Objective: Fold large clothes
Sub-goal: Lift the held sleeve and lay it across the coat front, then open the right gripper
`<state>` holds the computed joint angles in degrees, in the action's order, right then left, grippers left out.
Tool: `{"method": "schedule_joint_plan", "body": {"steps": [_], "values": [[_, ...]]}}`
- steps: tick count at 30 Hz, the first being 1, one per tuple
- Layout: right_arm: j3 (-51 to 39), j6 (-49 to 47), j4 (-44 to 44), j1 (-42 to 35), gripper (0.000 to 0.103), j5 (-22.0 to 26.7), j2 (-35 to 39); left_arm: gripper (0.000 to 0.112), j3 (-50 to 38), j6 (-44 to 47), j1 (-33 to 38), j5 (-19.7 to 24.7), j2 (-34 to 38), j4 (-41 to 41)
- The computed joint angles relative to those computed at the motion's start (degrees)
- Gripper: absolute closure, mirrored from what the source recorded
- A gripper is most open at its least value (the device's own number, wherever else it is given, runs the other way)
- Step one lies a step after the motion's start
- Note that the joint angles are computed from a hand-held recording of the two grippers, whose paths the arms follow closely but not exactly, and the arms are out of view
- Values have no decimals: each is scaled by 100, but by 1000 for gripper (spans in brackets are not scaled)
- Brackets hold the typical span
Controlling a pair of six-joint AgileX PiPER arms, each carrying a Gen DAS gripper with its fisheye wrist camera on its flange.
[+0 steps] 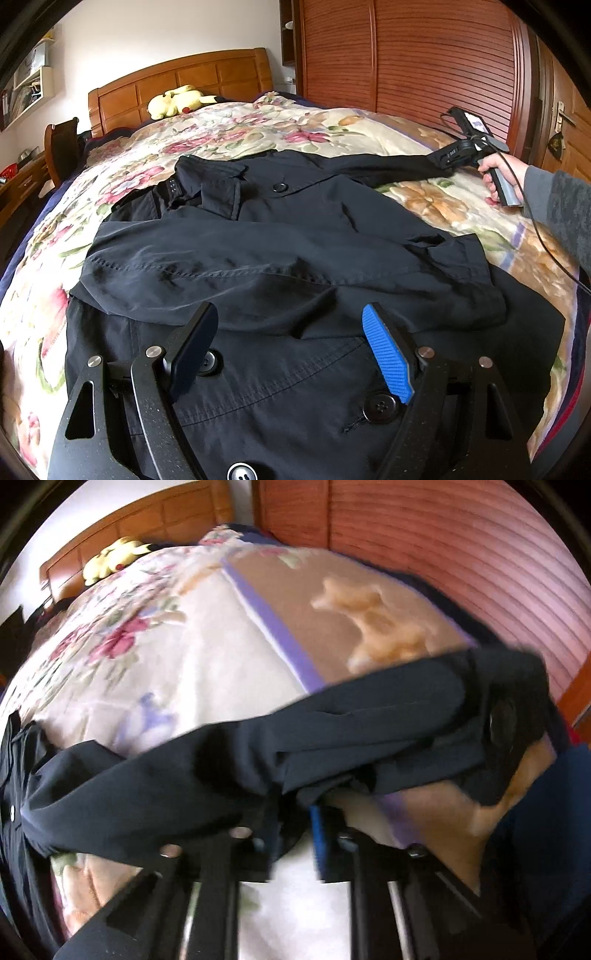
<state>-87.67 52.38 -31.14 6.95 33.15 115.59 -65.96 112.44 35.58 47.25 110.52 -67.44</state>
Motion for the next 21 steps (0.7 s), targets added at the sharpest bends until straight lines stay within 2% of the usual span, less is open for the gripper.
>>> {"method": "schedule_joint_plan", "body": {"steps": [2, 3, 8, 13, 17, 21], "values": [[349, 671, -881, 217, 97, -271, -338, 31, -7, 22, 28, 36, -8, -10], [422, 811, -1053, 301, 98, -342, -481, 31, -13, 23, 40, 57, -8, -12], [143, 303, -1056, 893, 98, -55, -911, 31, -92, -71, 121, 192, -14, 30], [-226, -44, -1136, 1899, 98, 148, -1201, 31, -196, -130, 336, 533, -70, 26], [-659, -293, -1138, 2826, 98, 270, -1110, 31, -342, -216, 543, 808, -87, 35], [-924, -362, -1079, 3575, 98, 147, -959, 31, -491, -188, 821, 1116, -94, -20]]}}
